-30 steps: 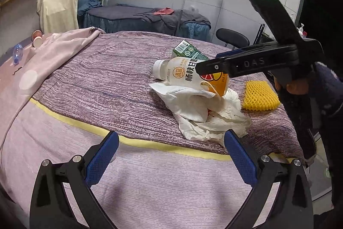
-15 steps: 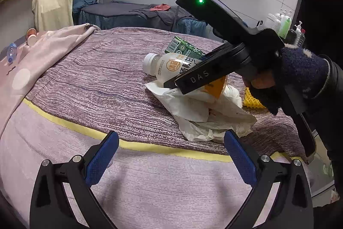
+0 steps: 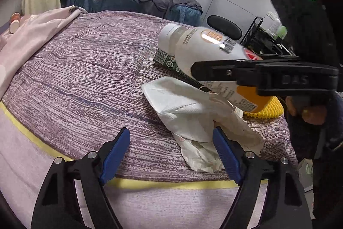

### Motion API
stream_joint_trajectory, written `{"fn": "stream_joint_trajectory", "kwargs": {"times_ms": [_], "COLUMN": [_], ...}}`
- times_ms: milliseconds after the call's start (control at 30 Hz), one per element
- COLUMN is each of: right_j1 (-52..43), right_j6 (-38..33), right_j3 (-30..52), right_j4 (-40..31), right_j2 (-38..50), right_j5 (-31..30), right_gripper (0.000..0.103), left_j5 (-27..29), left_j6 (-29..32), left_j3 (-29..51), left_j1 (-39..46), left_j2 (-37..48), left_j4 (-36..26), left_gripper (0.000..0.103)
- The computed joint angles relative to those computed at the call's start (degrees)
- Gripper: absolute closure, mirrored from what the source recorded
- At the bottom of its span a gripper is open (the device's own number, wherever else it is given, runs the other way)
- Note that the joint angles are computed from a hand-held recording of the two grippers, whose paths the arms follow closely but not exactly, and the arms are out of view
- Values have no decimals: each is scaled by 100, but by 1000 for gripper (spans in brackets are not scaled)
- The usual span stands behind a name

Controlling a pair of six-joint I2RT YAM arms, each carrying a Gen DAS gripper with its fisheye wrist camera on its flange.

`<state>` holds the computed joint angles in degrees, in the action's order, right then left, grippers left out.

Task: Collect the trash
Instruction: 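Grasp the orange-labelled juice bottle with the right tool while the left tool grasps the white face mask, then carry the juice bottle into the brown bin and open the right tool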

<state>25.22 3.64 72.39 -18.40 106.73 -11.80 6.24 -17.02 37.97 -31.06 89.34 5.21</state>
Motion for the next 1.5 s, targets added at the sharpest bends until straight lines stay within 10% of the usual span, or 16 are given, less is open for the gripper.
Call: {"fn": "stream_joint_trajectory", "kwargs": {"times_ms": [467,1033,1500], "right_j1": [-463,-1433,-5801], "right_j6": [886,1282,-314], "right_j3": [-2703,-4830,-5570], "right_j4": [1446,861,-1446], "right_j2": [-2622,-6023,-8165], "right_j5": [152,263,-2453], "right_gripper": [41,41,41], "left_j5": [575,-1289,-1764], "left_j6": [-25,-897,-1057], "left_j3": [637,-349,407], "left_j1": [126,-1313,-2815], "left_j2": [714,-1733,-821], "left_j4": [17,-31,241], "left_gripper": [89,91,91]}}
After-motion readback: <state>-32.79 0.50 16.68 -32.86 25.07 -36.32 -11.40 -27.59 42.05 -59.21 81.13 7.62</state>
